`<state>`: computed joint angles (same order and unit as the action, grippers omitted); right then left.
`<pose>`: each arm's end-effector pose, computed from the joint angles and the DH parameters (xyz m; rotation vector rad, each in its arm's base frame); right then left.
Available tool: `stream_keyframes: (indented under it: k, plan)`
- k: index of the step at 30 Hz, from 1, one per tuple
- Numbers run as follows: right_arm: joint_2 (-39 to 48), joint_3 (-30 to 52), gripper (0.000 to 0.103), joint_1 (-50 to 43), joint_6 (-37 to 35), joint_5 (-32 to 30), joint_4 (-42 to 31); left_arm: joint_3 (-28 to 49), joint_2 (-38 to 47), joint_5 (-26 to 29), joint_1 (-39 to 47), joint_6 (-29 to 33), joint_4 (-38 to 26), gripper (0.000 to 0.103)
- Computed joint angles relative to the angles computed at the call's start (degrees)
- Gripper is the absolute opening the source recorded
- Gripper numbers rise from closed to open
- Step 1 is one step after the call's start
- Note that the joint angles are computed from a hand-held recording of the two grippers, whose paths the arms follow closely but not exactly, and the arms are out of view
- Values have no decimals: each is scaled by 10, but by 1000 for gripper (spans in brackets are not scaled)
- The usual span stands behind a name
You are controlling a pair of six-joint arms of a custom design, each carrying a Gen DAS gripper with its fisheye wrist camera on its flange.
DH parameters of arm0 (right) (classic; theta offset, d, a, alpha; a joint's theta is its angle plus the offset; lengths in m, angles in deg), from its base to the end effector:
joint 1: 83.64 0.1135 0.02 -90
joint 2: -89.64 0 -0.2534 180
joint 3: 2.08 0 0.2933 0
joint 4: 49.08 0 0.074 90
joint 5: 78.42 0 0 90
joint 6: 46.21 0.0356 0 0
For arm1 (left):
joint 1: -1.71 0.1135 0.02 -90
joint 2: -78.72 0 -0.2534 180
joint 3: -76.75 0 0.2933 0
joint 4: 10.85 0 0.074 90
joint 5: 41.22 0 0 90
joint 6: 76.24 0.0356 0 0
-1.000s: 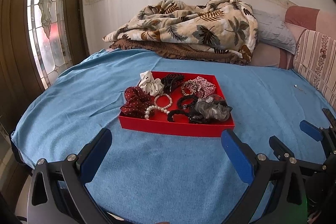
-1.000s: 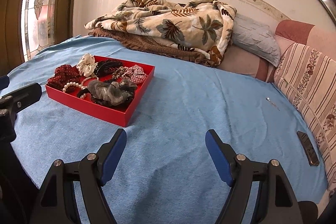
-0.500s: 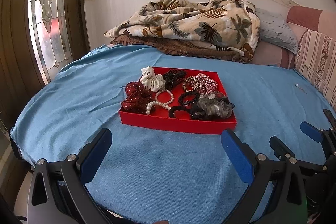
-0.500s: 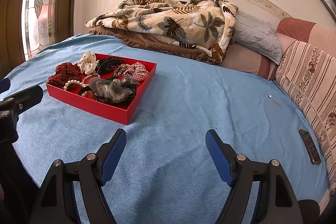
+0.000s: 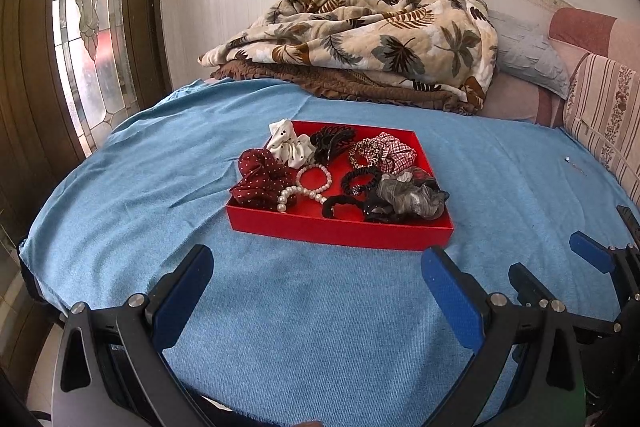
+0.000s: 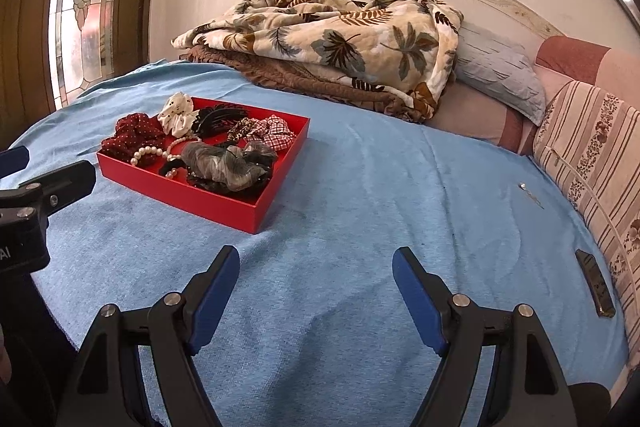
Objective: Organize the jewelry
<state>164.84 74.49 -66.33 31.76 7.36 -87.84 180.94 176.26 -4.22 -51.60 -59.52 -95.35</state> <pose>0.3195 0.1023 0.2990 -0.6025 2.1414 0.1325 0.2407 -0.2754 0.3054 -0.4990 2.1575 0.2852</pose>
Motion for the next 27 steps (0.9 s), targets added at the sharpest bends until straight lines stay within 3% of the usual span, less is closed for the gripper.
stream_keyframes:
  k: [27]
  plan:
    - [-4, -5, 85, 9, 6, -1, -4, -10, -4, 14, 5, -8, 1, 103]
